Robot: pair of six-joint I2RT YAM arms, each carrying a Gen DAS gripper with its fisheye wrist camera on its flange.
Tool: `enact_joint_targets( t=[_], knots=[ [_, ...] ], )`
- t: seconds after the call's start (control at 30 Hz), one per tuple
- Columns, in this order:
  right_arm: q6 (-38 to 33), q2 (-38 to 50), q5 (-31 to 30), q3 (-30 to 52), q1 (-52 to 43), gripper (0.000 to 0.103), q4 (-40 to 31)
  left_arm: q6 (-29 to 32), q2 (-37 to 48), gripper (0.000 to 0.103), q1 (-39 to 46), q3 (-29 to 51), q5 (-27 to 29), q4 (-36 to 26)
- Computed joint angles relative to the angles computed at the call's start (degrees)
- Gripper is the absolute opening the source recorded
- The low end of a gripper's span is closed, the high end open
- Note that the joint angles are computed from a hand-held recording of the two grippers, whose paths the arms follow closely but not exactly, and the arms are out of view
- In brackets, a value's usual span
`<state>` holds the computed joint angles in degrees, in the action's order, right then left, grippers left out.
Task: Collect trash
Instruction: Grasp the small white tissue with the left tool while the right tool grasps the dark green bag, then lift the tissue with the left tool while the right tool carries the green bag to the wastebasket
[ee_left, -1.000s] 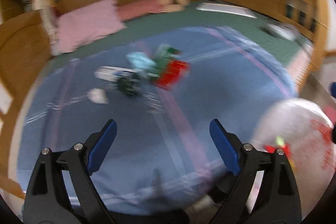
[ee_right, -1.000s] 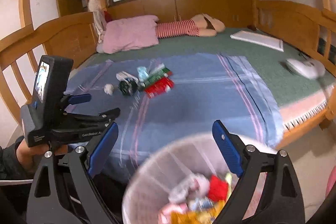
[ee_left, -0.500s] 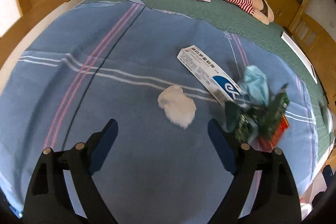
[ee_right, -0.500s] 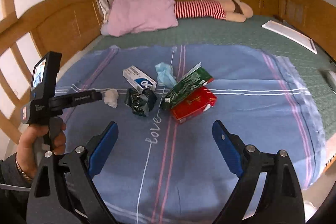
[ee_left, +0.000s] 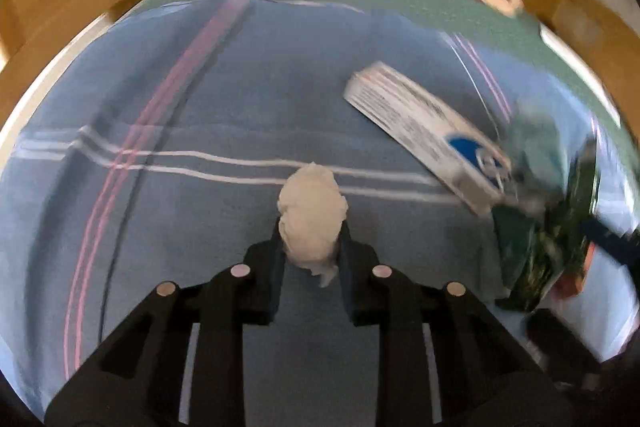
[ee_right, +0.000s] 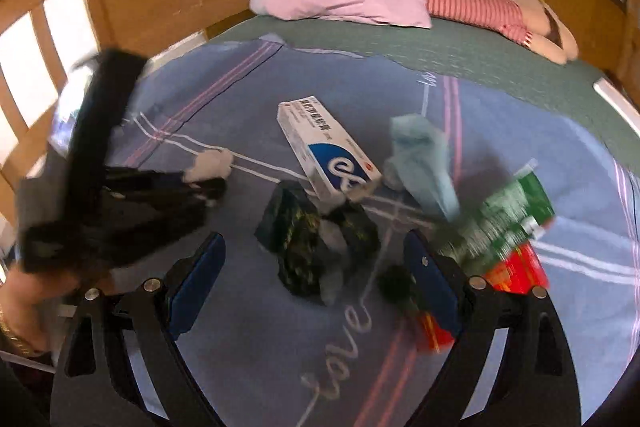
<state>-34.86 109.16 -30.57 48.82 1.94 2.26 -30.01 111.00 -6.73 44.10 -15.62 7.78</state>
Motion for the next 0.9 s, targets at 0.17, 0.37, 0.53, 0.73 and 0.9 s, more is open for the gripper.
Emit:
enact_joint_targets(
  t=[0.17,0.37,0.53,0.73,0.9],
  knots=[
    [0.2,3.93,6.57,2.75,3.53,0.079,0.46,-4.41,-8.42,0.024,4.48,-9.09,-0.5,5.97],
    [1.13,2.2,7.82,2.35,3.19,0.055,-3.33,-5.8,-9.89,0.024,4.67,-11.59,-0.83,6.88],
    [-3.49,-7.9,3.89,-2.72,-1.56,0.055,-11.71,-5.08,-12.9,0.024,3.88,-14.46,2.36,8.42],
    [-12.7,-22.5,-7.22,-7.28,-14.09,0.055,-28.2,-6.57,-14.32,0.024,6.66,-19.75,16.81,17.39],
    [-21.02,-30.58,-11.69,-9.37,-24.64,0.055,-38.87,-8.13,-17.11,0.024,5.68,-24.26,20.33,21.44]
  ],
)
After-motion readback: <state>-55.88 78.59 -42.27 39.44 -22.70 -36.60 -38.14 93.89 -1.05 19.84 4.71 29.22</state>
